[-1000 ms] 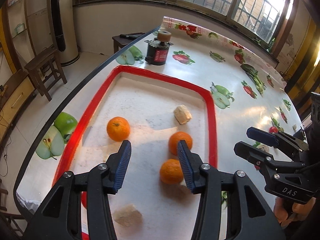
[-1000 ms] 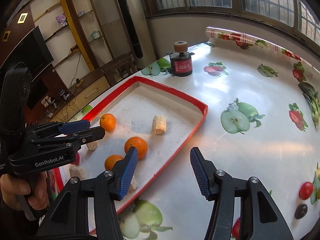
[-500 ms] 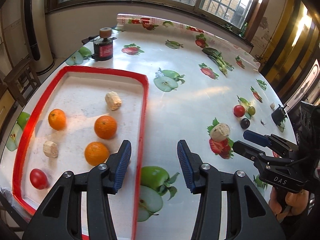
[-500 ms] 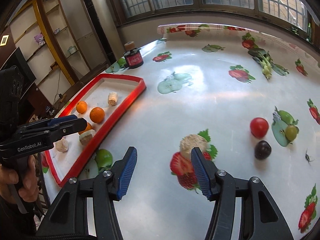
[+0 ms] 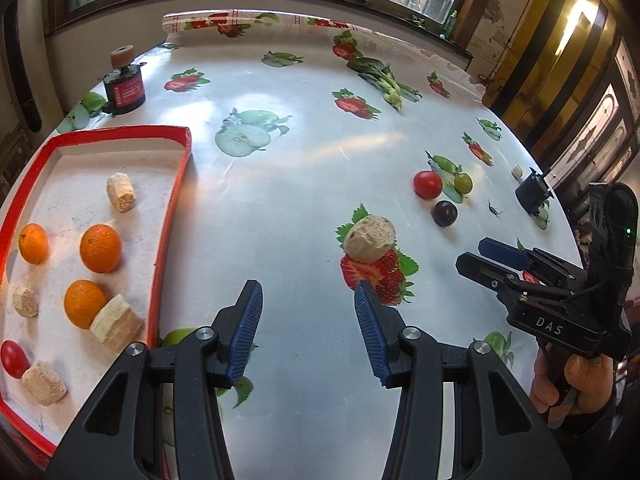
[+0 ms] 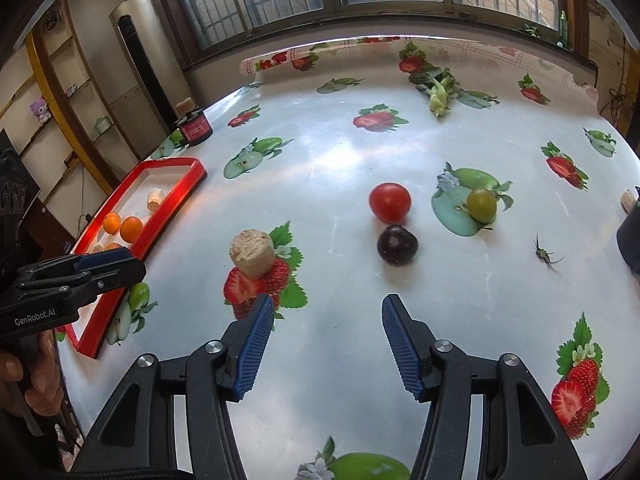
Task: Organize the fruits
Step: 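Move both tools toward the beige bun and dark plum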
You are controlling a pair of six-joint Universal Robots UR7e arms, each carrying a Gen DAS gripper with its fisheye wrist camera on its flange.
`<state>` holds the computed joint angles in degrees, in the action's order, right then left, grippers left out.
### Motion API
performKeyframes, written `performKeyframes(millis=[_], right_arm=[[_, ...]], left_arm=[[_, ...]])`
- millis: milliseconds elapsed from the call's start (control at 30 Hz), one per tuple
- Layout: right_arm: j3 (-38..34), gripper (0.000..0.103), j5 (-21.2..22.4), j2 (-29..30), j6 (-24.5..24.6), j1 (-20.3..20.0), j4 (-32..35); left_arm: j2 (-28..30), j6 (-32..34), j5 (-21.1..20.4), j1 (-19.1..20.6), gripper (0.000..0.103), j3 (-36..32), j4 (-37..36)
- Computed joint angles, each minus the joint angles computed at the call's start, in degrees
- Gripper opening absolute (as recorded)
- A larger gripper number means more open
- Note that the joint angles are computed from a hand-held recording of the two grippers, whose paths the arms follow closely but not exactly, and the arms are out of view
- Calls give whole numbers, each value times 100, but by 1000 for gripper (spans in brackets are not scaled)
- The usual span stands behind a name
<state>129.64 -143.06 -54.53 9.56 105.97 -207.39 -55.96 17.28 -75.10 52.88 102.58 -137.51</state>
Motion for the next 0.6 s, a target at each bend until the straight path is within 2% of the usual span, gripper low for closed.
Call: performKeyframes(millis=[333, 533, 567, 600], right_arm=[[-114, 57, 140, -127, -330, -497, 20], [-286, 42, 166, -72, -527, -673, 56], [-297, 39, 140, -66, -548, -674, 43], [-290, 35, 132, -72, -553, -682, 26]], left_arm=[[488, 182, -264, -192, 46, -146, 47], [831, 244, -158, -226, 46, -313, 67], [882, 234, -180, -209, 44, -354, 102], [906, 235, -200, -189, 35, -359, 53]])
